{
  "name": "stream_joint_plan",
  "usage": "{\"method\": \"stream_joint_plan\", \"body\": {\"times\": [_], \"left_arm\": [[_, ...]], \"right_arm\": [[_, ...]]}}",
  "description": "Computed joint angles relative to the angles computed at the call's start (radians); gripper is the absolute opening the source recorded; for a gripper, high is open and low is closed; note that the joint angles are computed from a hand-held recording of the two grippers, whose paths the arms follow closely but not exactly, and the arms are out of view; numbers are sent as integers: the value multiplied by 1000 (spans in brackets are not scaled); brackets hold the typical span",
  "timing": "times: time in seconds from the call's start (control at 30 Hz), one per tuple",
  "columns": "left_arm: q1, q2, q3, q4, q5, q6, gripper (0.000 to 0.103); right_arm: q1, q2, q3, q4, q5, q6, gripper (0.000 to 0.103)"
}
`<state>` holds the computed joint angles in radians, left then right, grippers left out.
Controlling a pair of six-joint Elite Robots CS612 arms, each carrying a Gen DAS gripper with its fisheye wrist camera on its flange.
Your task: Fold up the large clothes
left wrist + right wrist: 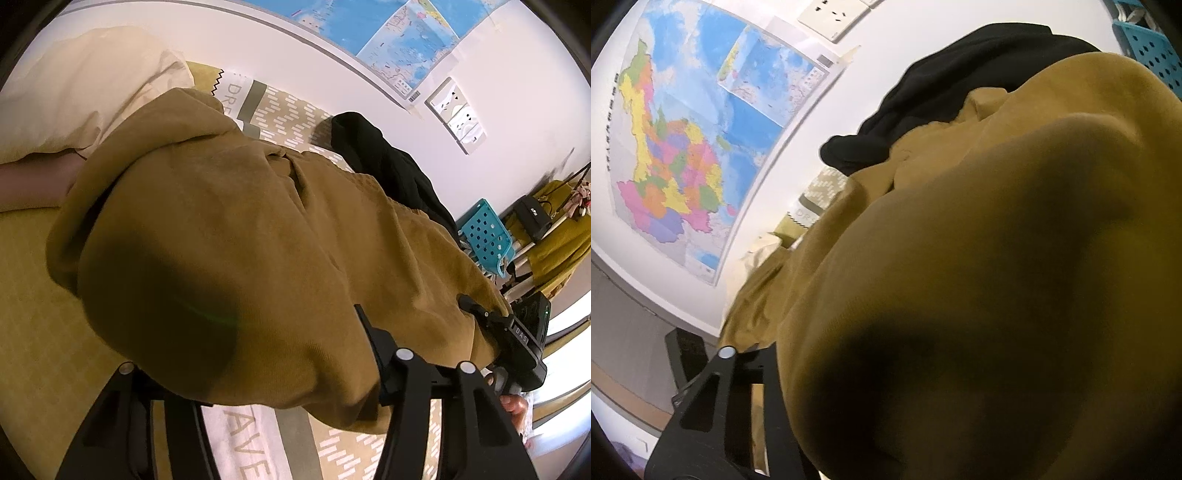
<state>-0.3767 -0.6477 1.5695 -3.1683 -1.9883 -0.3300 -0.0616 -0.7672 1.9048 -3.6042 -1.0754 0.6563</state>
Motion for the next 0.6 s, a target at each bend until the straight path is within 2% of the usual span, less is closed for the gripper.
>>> {"method": "stream_joint_plan", "body": {"times": [0.13, 0.23, 0.3, 0.37, 0.5, 0.6], "left_arm": [[5, -19, 24, -13, -16, 32, 48], [20, -23, 37, -53, -87, 39, 48], [19, -24, 37, -28, -86, 67, 50], [20, -15, 21, 13, -82, 68, 54], [39, 17, -20, 44, -154, 4, 60], [42, 37, -40, 42, -184, -12, 73]], "right_arm": [[-6, -19, 26, -26, 38, -25, 38], [-12, -28, 50, -62, 58, -26, 37], [-17, -32, 61, -43, 69, -33, 38], [-15, -32, 57, 13, 57, -41, 47], [-18, -19, 52, 19, 57, -11, 59], [-17, -20, 49, 26, 49, -19, 66]]}}
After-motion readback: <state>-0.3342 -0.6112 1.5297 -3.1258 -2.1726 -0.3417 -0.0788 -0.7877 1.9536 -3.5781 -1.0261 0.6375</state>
